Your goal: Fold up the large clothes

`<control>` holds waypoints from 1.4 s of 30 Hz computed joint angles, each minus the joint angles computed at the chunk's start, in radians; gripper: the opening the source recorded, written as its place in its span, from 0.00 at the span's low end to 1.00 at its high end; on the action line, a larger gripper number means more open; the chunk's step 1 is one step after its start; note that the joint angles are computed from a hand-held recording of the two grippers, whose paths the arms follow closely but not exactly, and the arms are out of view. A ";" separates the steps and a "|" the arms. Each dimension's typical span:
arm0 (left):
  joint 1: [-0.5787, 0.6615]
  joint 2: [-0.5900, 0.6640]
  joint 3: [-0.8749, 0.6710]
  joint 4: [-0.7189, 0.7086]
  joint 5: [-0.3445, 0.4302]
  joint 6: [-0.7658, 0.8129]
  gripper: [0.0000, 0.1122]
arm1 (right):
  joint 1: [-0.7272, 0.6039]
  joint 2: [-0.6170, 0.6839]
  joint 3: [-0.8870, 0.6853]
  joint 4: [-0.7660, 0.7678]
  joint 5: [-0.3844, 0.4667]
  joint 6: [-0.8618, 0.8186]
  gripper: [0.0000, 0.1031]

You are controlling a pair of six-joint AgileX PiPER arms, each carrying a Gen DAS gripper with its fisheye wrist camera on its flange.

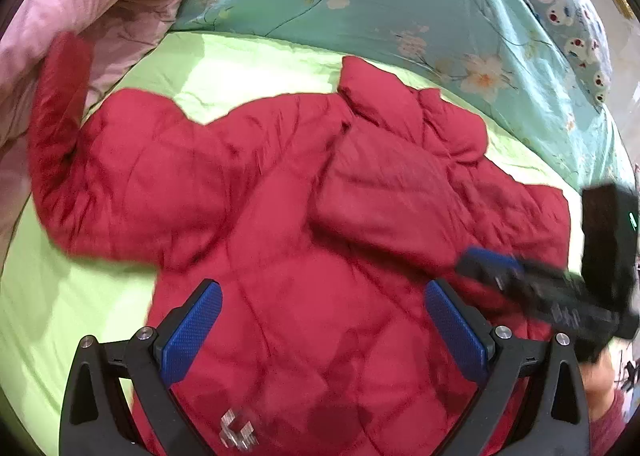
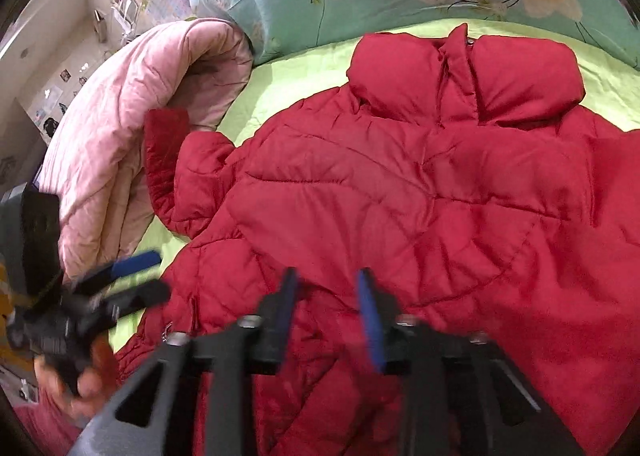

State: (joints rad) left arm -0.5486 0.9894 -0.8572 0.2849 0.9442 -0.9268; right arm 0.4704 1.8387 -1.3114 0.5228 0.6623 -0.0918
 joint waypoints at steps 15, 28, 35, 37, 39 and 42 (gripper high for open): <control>0.312 0.530 -0.250 -0.395 -0.239 0.639 0.53 | -0.025 -0.323 0.254 -0.103 -0.003 0.167 0.45; 0.237 0.314 -0.011 0.127 -0.309 0.147 0.12 | -0.232 -0.555 0.351 -0.376 0.042 0.452 0.52; 0.224 0.345 0.022 0.198 -0.337 0.085 0.12 | -0.365 -0.401 0.314 -0.292 0.035 0.365 0.71; 0.198 0.347 0.020 0.218 -0.321 0.056 0.12 | -0.398 -0.338 0.295 -0.201 0.023 0.288 0.71; 0.212 0.328 0.032 0.178 -0.326 0.094 0.12 | -0.411 -0.278 0.273 -0.151 0.011 0.258 0.72; 0.243 0.315 0.035 0.109 -0.339 0.163 0.12 | -0.431 -0.187 0.242 -0.071 0.009 0.209 0.76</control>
